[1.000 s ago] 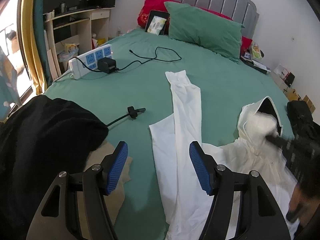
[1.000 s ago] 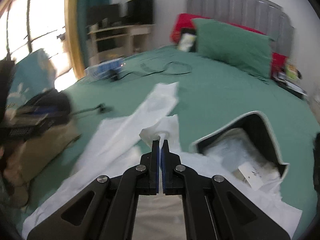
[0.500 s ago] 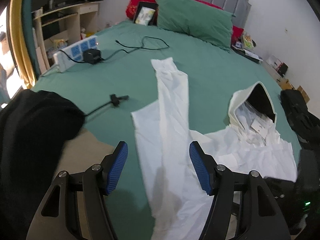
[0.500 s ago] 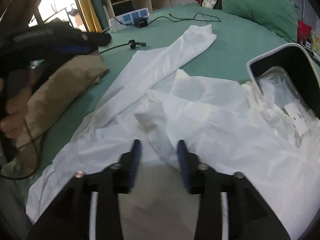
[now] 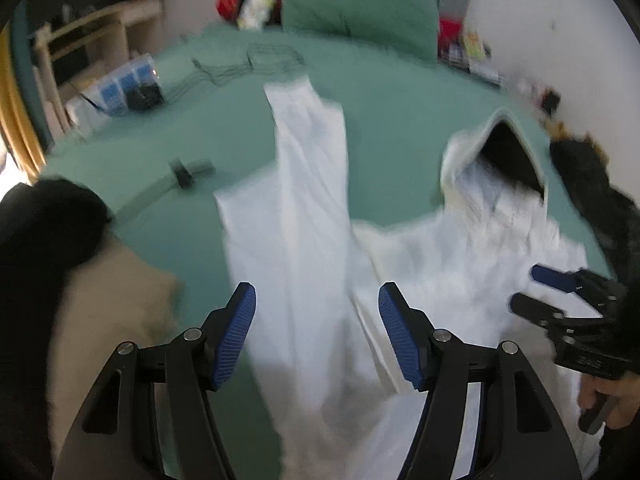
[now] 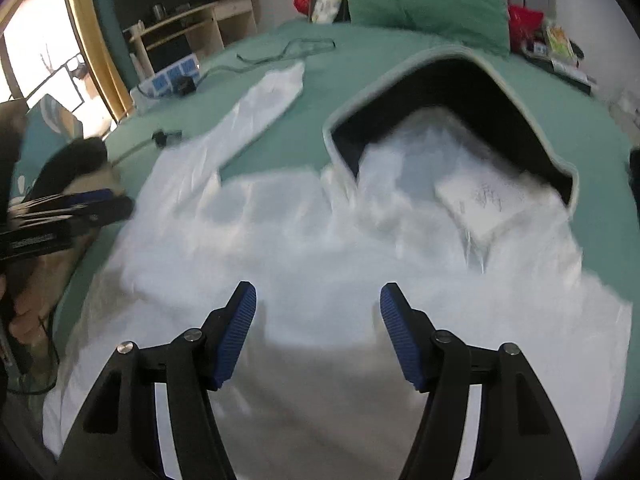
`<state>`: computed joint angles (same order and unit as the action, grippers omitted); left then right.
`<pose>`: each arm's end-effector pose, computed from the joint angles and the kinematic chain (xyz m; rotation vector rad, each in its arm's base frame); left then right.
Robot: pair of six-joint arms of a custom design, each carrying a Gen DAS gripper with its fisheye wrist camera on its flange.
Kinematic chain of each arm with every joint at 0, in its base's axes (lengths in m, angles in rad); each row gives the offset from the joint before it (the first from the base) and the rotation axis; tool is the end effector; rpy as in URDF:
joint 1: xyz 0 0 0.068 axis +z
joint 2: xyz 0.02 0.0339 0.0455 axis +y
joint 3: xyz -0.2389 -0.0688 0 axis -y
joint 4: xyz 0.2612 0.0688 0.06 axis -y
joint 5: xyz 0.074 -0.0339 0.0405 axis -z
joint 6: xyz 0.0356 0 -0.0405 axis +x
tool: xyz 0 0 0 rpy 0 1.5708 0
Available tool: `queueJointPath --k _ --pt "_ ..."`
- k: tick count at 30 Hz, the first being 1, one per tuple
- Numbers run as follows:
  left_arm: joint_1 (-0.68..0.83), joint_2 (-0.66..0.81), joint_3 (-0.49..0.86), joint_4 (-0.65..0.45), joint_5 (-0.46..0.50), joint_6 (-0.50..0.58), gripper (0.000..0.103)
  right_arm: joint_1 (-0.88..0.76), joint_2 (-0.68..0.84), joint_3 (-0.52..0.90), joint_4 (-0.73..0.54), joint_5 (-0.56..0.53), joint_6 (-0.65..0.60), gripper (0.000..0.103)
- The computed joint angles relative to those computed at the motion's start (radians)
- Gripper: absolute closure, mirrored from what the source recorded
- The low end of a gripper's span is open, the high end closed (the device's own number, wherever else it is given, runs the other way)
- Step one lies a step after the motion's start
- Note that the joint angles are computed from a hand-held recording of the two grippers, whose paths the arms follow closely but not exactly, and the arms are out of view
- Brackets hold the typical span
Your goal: Fold large clothes
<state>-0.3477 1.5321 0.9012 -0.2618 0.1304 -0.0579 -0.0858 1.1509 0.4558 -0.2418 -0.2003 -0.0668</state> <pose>0.3046 -0.1153 0.1615 0.4150 2.4481 -0.3351 0.2259 -0.0123 0.1227 -0.0584 2.4899 0.1872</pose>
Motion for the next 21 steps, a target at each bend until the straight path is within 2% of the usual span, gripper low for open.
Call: queueJointPath --k 4,7,8,9,11,13,15,19,20,21 --pt "0.087 -0.064 -0.011 0.035 0.022 0.000 0.036 0.075 0.215 0.173 0.096 -0.025 0.051 0.038" --pt "0.133 -0.039 -0.010 0.085 0.000 0.019 0.036 0.157 0.381 0.307 0.152 0.011 0.099 0.038" --pt "0.140 -0.010 0.001 0.094 -0.017 0.016 0.036 0.183 0.469 0.391 0.160 0.023 0.113 0.038" --pt "0.151 0.023 0.022 0.084 -0.017 0.007 0.036 0.205 0.536 0.462 0.153 0.038 0.128 0.038" --pt "0.188 0.061 0.038 0.103 0.048 -0.006 0.036 0.228 0.628 0.561 0.131 0.074 0.158 0.038" --pt "0.184 0.115 0.076 0.068 0.028 -0.011 0.036 0.246 0.756 0.709 0.083 0.101 0.182 0.038" --pt "0.185 0.116 0.068 0.092 0.025 -0.003 0.036 0.250 0.845 0.808 0.057 0.120 0.197 0.038" --pt "0.186 0.114 0.064 0.089 0.025 0.019 0.036 0.245 0.992 0.962 -0.004 0.073 0.216 0.039" --pt "0.191 0.108 0.059 0.087 0.033 0.019 0.036 0.259 0.991 0.952 0.024 0.106 0.198 0.053" --pt "0.191 0.108 0.062 0.078 0.037 0.018 0.036 0.273 0.998 0.963 0.021 0.131 0.160 0.079"
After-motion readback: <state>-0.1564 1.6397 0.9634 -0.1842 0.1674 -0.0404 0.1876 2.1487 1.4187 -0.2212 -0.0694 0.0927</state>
